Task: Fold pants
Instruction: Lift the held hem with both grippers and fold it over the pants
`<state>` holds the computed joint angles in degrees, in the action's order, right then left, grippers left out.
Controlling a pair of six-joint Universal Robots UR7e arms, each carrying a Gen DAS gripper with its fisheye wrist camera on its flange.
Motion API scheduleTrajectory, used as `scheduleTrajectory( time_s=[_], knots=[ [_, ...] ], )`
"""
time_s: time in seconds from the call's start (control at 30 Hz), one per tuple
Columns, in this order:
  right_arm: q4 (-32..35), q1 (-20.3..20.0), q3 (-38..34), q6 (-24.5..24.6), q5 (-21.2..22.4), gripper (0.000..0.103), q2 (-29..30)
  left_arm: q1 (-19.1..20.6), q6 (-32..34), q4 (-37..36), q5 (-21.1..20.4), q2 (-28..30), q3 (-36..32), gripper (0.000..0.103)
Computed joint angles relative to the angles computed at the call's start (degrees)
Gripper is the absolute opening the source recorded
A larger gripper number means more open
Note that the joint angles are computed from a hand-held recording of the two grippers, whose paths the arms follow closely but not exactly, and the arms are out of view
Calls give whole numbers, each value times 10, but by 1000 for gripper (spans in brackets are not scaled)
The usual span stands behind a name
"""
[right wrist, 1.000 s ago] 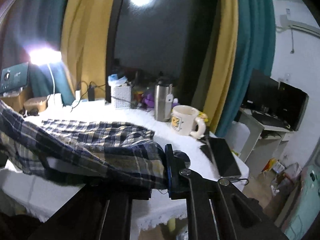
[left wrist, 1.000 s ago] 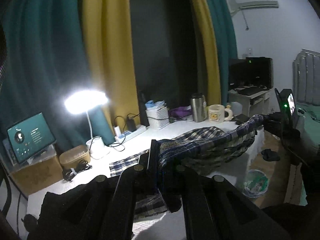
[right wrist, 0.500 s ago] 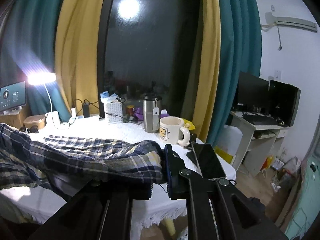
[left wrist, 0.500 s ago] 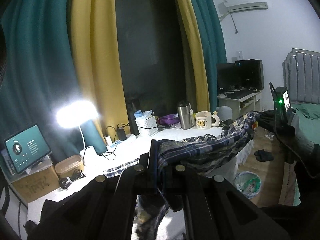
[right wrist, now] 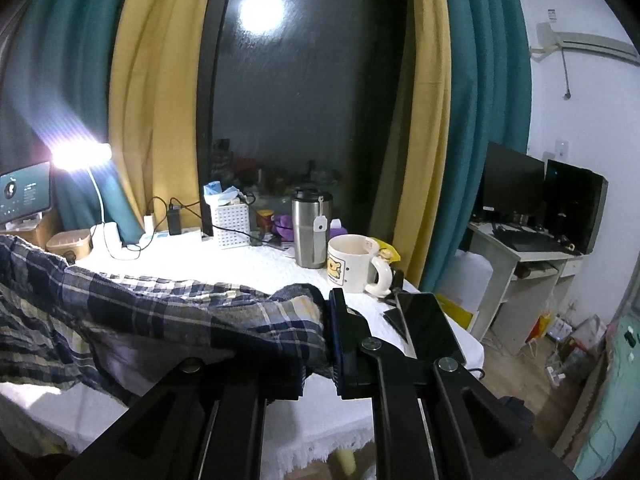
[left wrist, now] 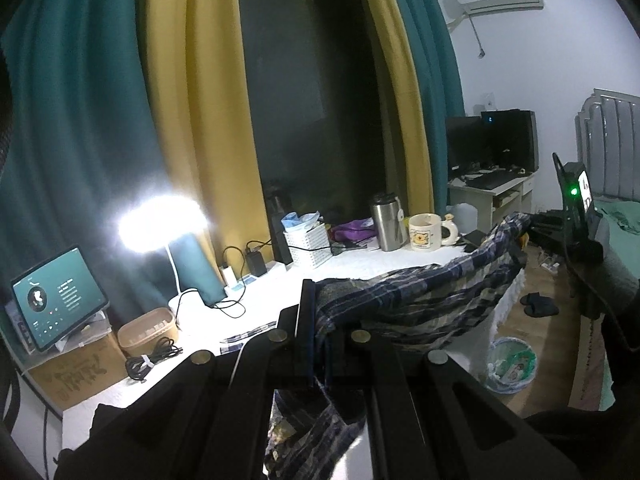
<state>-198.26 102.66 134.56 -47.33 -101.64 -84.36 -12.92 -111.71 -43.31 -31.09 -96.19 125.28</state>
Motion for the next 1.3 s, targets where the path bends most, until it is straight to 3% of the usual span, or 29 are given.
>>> scheduleTrajectory(
  time_s=[0.77, 1.07, 1.3],
  knots=[
    [19, 48, -118, 8, -53, 10, 136, 105, 10, 37, 55, -58, -15, 2],
    [39, 58, -177, 7, -67, 10, 196, 164, 46, 5, 77, -89, -11, 2],
    [54, 61, -221, 7, -79, 10, 247, 226, 116, -64, 93, -113, 0, 2]
  ],
)
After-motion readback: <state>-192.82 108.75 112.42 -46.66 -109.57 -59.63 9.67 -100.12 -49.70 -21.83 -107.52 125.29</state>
